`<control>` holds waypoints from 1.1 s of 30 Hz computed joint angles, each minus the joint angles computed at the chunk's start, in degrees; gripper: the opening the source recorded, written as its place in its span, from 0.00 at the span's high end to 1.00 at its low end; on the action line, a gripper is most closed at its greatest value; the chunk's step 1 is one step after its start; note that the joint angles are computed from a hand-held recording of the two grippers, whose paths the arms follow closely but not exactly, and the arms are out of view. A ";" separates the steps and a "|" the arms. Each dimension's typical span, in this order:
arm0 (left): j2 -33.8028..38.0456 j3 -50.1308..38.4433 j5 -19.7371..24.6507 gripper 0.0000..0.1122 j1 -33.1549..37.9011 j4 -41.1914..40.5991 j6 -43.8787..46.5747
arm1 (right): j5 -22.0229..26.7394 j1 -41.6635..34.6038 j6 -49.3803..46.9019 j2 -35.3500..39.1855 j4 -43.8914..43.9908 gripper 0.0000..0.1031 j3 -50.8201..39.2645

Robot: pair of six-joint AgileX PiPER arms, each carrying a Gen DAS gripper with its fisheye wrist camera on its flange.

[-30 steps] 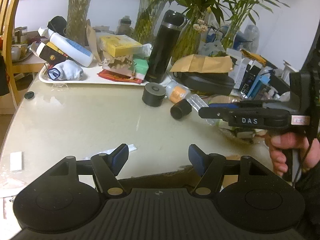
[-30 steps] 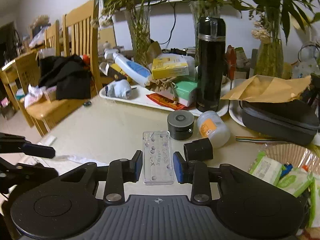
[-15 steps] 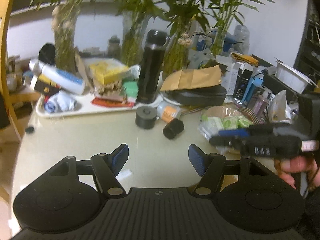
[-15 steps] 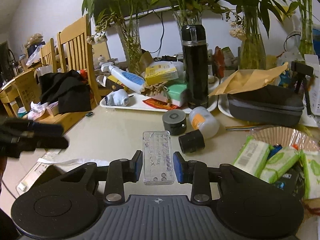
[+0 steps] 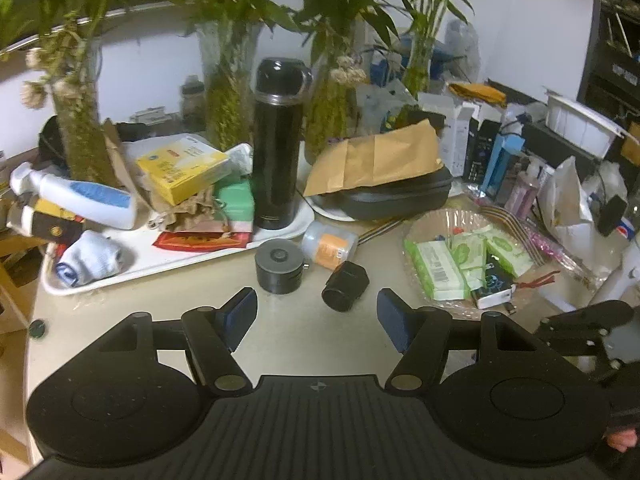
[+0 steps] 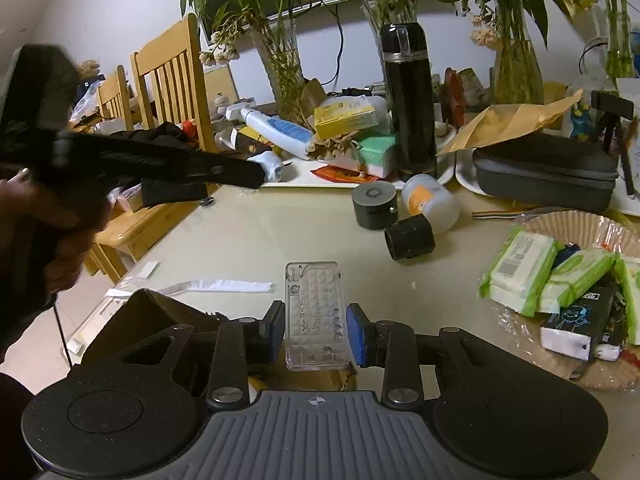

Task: Organize rigid objects
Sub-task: 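Lift the clear case with the right gripper while the left moves toward the black tube, then grasp the black cylindrical tube with the left gripper while the right holds the case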

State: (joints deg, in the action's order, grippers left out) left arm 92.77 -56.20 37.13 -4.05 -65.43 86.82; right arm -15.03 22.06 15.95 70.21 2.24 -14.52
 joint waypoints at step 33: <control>28.62 -25.68 -7.95 0.60 -18.27 25.42 -21.16 | 2.55 -7.95 0.78 2.56 -0.81 0.65 -0.25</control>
